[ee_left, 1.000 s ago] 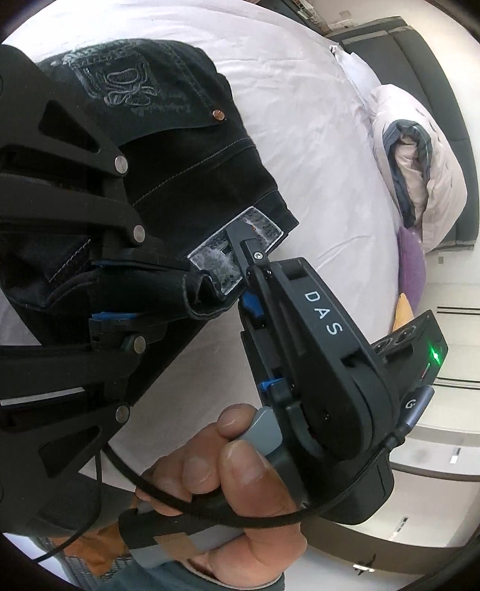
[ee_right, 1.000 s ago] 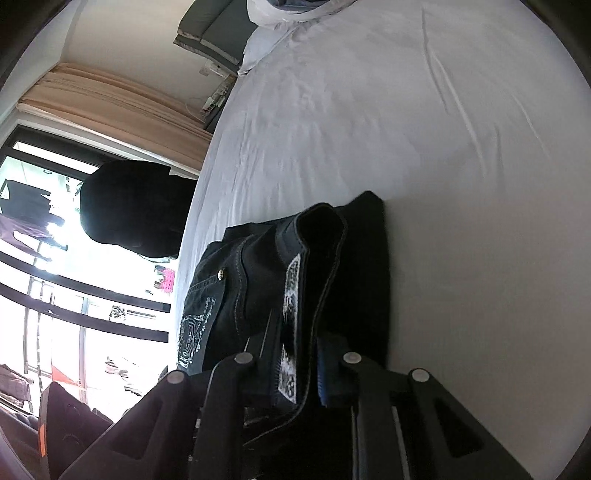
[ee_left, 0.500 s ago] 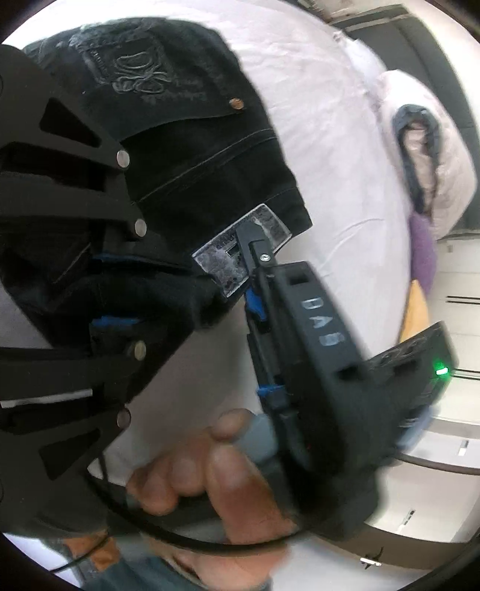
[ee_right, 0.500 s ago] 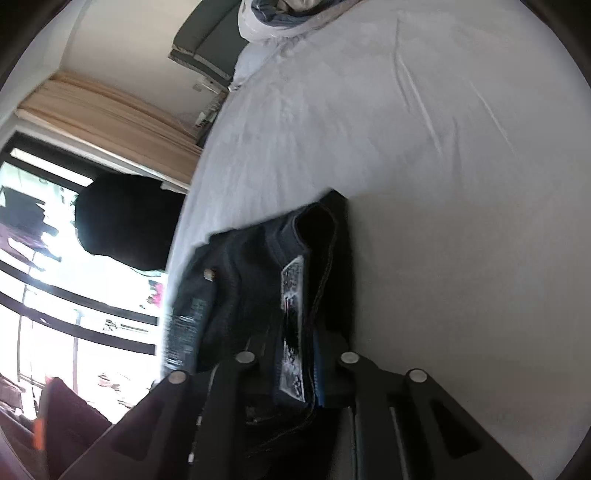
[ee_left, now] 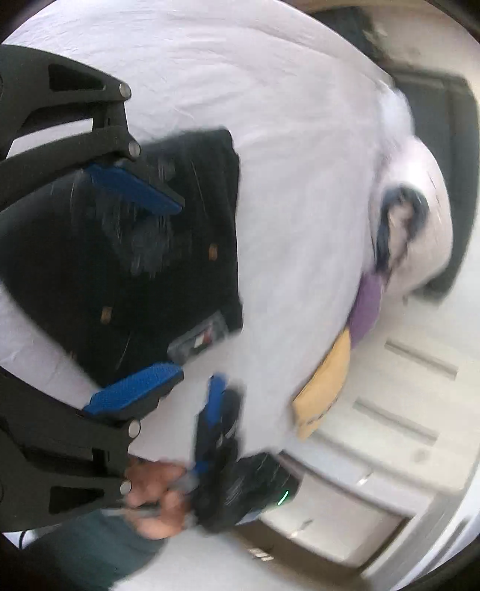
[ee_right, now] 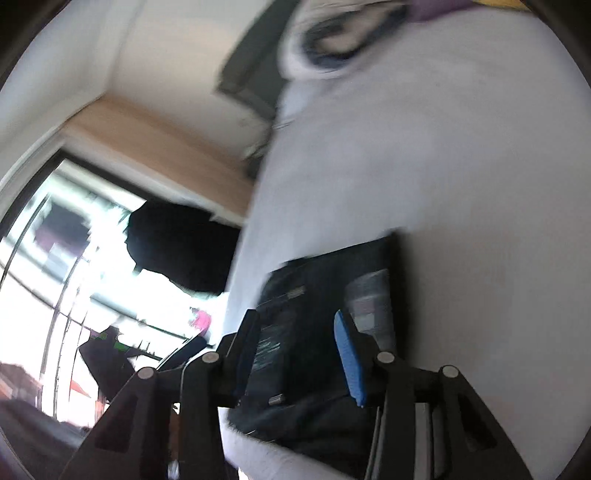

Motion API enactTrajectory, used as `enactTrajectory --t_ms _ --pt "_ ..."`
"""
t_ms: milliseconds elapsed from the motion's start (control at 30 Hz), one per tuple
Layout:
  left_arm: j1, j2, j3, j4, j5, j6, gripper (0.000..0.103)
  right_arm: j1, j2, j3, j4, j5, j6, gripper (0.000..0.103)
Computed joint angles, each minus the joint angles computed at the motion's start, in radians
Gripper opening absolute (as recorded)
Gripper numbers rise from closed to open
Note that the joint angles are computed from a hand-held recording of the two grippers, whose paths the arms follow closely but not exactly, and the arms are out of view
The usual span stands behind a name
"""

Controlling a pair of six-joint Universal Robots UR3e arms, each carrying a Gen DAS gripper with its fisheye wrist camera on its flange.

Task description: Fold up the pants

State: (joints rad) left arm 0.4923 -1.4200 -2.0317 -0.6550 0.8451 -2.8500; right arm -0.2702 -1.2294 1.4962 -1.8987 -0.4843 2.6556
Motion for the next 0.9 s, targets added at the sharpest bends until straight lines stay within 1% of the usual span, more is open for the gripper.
enactTrajectory --t_ms 33,67,100,133,167,200,233,267,300,333,367,400,433,467,533,567,600,633,667,700,800,900 --pt "0.018 -0.033 0.004 -0.007 -0.007 0.018 0.072 0.027 0.003 -0.015 0.035 -0.015 -0.037 0.046" --pt "0.024 -0.057 0.007 -0.006 0.008 0.035 0.069 0.065 0.017 -0.024 0.038 -0.070 -0.047 0.046" --pt "0.024 -0.084 -0.004 0.005 0.030 0.047 0.063 0.089 0.039 -0.029 0.032 -0.119 -0.035 0.046" --pt "0.032 -0.105 -0.026 -0.005 0.029 0.062 0.063 0.105 0.065 -0.029 0.019 -0.165 -0.010 0.044" --pt "0.046 -0.083 -0.089 -0.017 0.028 0.094 0.062 0.112 0.099 0.003 -0.044 -0.212 0.046 0.025" --pt "0.047 -0.096 -0.128 0.024 0.040 0.099 0.060 0.102 0.100 0.052 -0.119 -0.210 0.078 0.001" --pt "0.050 -0.098 -0.166 0.068 0.043 0.116 0.060 0.079 0.099 0.101 -0.179 -0.188 0.100 0.000" --pt "0.052 -0.083 -0.191 0.095 0.044 0.134 0.060 0.052 0.106 0.120 -0.169 -0.147 0.110 0.000" --pt "0.055 -0.063 -0.182 0.066 0.046 0.143 0.060 0.036 0.103 0.133 -0.163 -0.128 0.116 0.000" --pt "0.074 -0.040 -0.167 0.024 0.020 0.147 0.060 0.034 0.083 0.148 -0.177 -0.137 0.114 0.000" --pt "0.088 -0.059 -0.123 0.014 -0.010 0.137 0.060 0.037 0.065 0.148 -0.174 -0.141 0.103 0.002" --pt "0.102 -0.071 -0.101 0.050 -0.029 0.116 0.060 0.034 0.051 0.152 -0.169 -0.135 0.092 0.006" --pt "0.091 -0.114 -0.053 0.094 -0.015 0.079 0.060 0.026 0.039 0.159 -0.162 -0.123 0.077 0.008" --pt "0.083 -0.165 0.006 0.101 -0.006 0.061 0.060 0.022 0.033 0.160 -0.165 -0.103 0.072 0.013" --pt "0.068 -0.278 0.116 0.090 -0.005 0.035 0.058 0.029 0.046 0.150 -0.180 -0.098 0.083 0.014" --pt "0.060 -0.313 0.147 0.084 0.002 0.037 0.056 0.038 0.058 0.138 -0.187 -0.121 0.097 0.014" --pt "0.036 -0.357 0.194 0.044 0.031 0.053 0.049 0.047 0.067 0.131 -0.190 -0.145 0.108 0.010" --pt "0.005 -0.373 0.212 0.030 0.067 0.046 0.035 0.052 0.078 0.121 -0.187 -0.163 0.116 0.007" --pt "-0.007 -0.371 0.188 0.025 0.094 0.070 0.033 0.045 0.078 0.133 -0.194 -0.163 0.121 0.001" --pt "-0.004 -0.344 0.148 0.033 0.093 0.088 0.033 0.037 0.073 0.148 -0.204 -0.164 0.126 0.000" --pt "0.025 -0.192 -0.054 0.090 0.074 0.181 0.033 0.037 0.059 0.188 -0.247 -0.164 0.133 0.000" --pt "0.021 -0.018 -0.277 0.203 0.127 0.282 0.033 0.043 0.058 0.199 -0.278 -0.174 0.143 0.000"
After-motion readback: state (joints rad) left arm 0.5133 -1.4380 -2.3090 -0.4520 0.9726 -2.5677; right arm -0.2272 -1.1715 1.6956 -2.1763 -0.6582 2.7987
